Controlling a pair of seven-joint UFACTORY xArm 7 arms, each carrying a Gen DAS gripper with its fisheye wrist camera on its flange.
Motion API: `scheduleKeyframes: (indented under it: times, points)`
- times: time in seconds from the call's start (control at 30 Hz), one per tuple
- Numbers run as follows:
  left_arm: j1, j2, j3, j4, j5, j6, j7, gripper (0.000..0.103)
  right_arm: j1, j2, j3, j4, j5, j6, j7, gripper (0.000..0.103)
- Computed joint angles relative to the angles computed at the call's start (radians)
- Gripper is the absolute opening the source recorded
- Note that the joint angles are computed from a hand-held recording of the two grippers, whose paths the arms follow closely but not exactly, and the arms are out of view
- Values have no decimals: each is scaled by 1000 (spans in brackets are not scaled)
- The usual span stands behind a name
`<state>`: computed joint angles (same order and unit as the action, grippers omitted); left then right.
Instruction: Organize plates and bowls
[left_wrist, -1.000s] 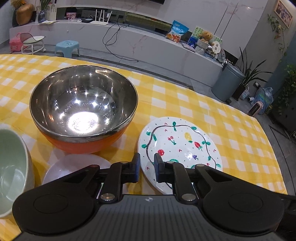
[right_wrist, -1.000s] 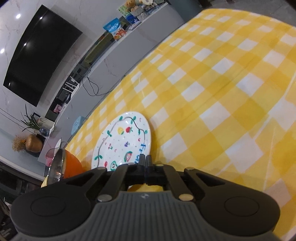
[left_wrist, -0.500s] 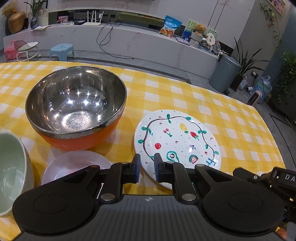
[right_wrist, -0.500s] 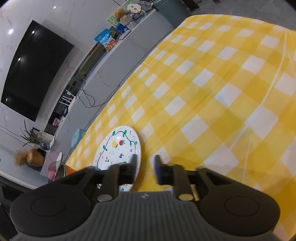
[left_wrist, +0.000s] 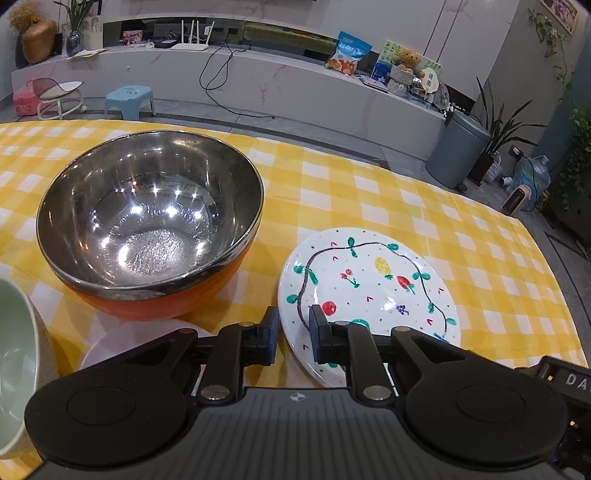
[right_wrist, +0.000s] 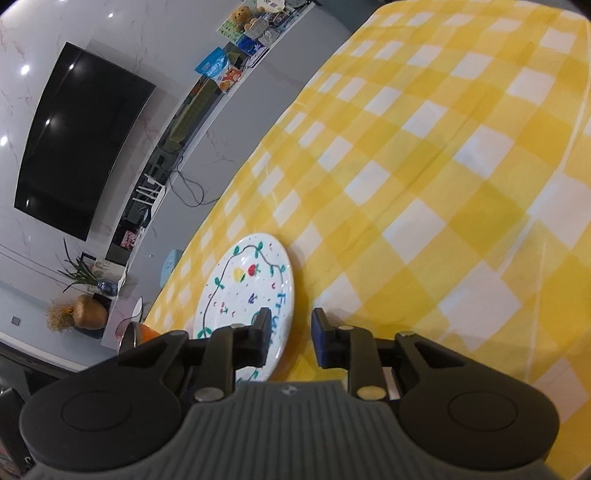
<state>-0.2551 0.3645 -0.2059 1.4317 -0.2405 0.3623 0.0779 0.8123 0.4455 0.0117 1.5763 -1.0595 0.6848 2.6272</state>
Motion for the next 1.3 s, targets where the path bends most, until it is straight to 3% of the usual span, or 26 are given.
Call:
scheduleKeyframes:
  times: [0.17,0.43,0.5,0.57,0.73,0.8,0.87,0.93,1.1,1.3]
  points:
    - [15,-6,-11,-3,-31,10,15,15,-3,19,-6,12,-2,-39,2,4]
    - [50,-93,-42,-82,-152,40,94,4,-8,-46,30,-23,93,17,-79,3]
    - [76,-123,-69,-108,-247,68,175,0,-14,-67,51,-40,137,37,-124,2]
    - [81,-153,-72,-130,-325,108,234,0,-21,-91,61,-82,153,-10,-100,2]
    - [18,-189,-24,-176,-297,55,243,2,-14,-111,75,-111,172,-13,-69,1]
    - [8,-182,-11,-166,-281,45,223,6,-11,-114,85,-87,190,57,-131,6]
    - [6,-175,-7,-159,-279,13,223,19,-2,-115,87,-62,178,131,-181,7]
    - [4,-159,-2,-147,-259,-14,204,23,5,-114,83,-50,137,169,-191,12]
    - [12,-95,-10,-83,-231,15,175,27,-24,-123,73,-85,49,117,-122,27]
    - [33,-48,-37,-50,-238,36,204,27,-56,-97,76,-82,72,74,-157,28]
